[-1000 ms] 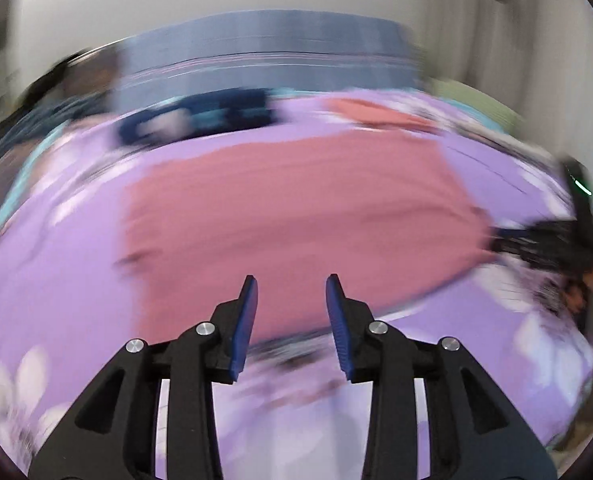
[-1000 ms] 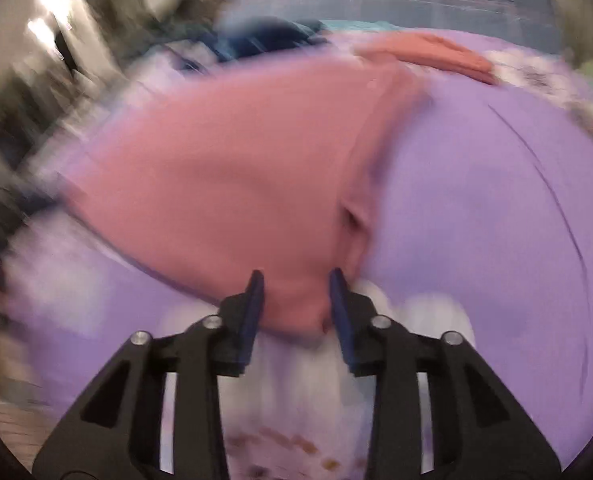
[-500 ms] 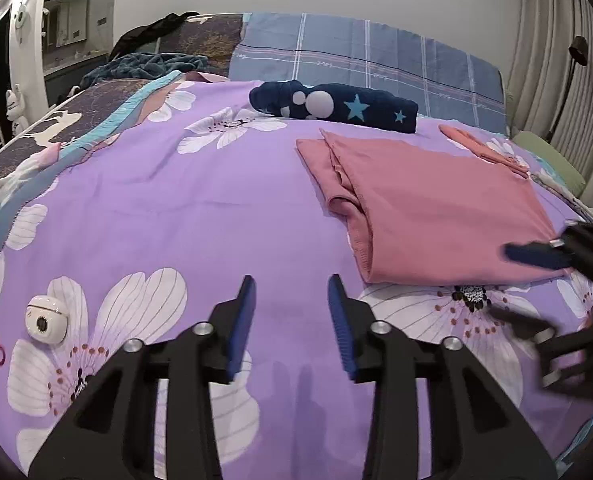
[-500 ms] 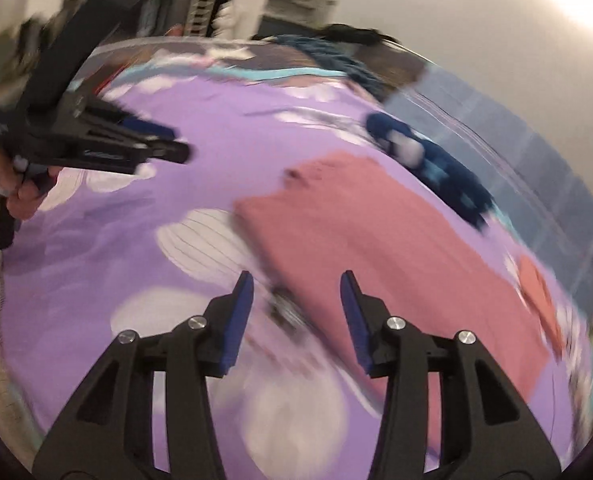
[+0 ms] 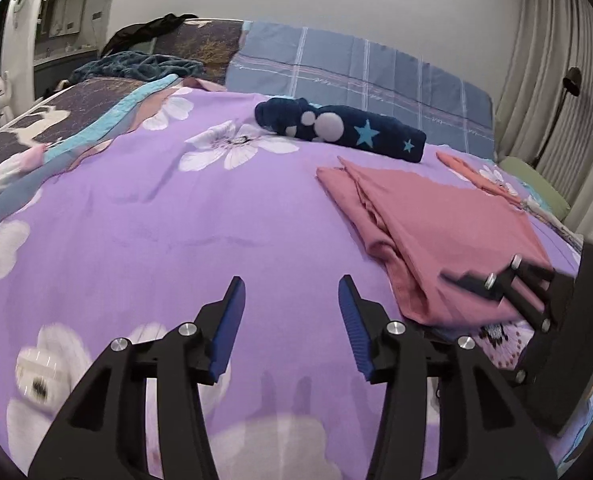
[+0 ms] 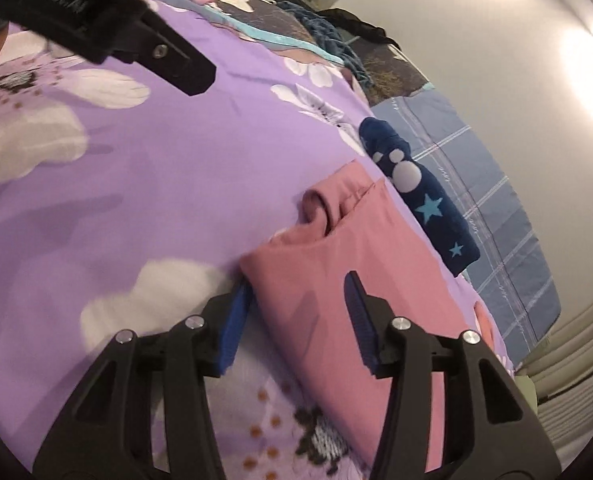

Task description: Fold small clothes

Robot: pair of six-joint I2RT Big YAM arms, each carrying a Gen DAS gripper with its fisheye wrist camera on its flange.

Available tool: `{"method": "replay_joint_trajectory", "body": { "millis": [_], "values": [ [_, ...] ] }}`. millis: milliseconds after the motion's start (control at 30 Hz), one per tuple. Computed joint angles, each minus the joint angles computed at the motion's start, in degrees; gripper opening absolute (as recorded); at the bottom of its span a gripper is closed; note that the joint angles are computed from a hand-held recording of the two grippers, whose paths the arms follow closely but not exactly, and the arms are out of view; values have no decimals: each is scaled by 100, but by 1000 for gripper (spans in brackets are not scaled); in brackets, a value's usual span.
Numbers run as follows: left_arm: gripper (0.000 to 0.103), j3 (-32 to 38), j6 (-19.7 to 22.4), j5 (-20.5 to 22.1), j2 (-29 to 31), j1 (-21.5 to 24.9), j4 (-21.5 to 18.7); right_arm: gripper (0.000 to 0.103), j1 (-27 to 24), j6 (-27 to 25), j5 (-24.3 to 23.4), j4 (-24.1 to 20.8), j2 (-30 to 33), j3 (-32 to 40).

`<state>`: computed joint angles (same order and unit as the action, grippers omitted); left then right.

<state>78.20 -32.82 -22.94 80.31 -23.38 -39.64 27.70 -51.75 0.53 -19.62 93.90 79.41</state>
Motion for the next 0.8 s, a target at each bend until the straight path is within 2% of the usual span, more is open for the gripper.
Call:
{"method": "replay_joint_trajectory", "body": {
  "millis": [33, 100, 133, 200, 300, 333, 400, 467, 533, 567, 600, 633, 700, 800],
  "values": [
    [49, 50, 28, 206, 61, 111, 38, 2, 34, -11, 59, -36, 63, 55],
    [49, 224, 34, 950, 250, 428, 180, 3, 24, 115, -47, -77, 27, 53],
    [51, 374, 77, 1597, 418, 653, 316, 3, -8, 251, -217, -24, -90, -8],
    [51, 706, 16, 2178, 763, 893, 389, 3, -59, 529, -359, -98, -143, 76],
    [51, 1491, -189, 3273, 1540, 1197, 344, 3, -102, 701, -321, -748, 196, 585],
    [51, 1739, -261, 3454, 1770, 1230, 289, 3, -121, 756, -367, -869, 233, 651],
    [51, 2282, -362, 3921, 2276, 1303, 129, 3, -131, 671, -483, -815, 174, 570],
    [51, 2665, -407, 3946, 2615, 1307, 133, 3, -109, 558, -464, -566, 65, 385],
    [49, 3023, -510, 3931, 2871, 1320, 114, 3, -120, 574, -501, -669, 115, 482],
    [26, 3225, -703, 3945, 3014, 1339, 113, 3, -130, 635, -538, -828, 153, 583],
    [10, 3459, -812, 3951, 3161, 1347, -6, 3, -136, 682, -562, -929, 178, 652],
    [6, 3673, -849, 3943, 3280, 1354, -152, 3, -140, 735, -584, -993, 194, 713],
    [6, 3925, -666, 3797, 3345, 1314, -231, 3, -144, 816, -610, -920, 128, 688],
    [6, 3696, -241, 3434, 3134, 1238, 52, 3, -199, 1178, -806, -899, 31, 760]
  ]
}}
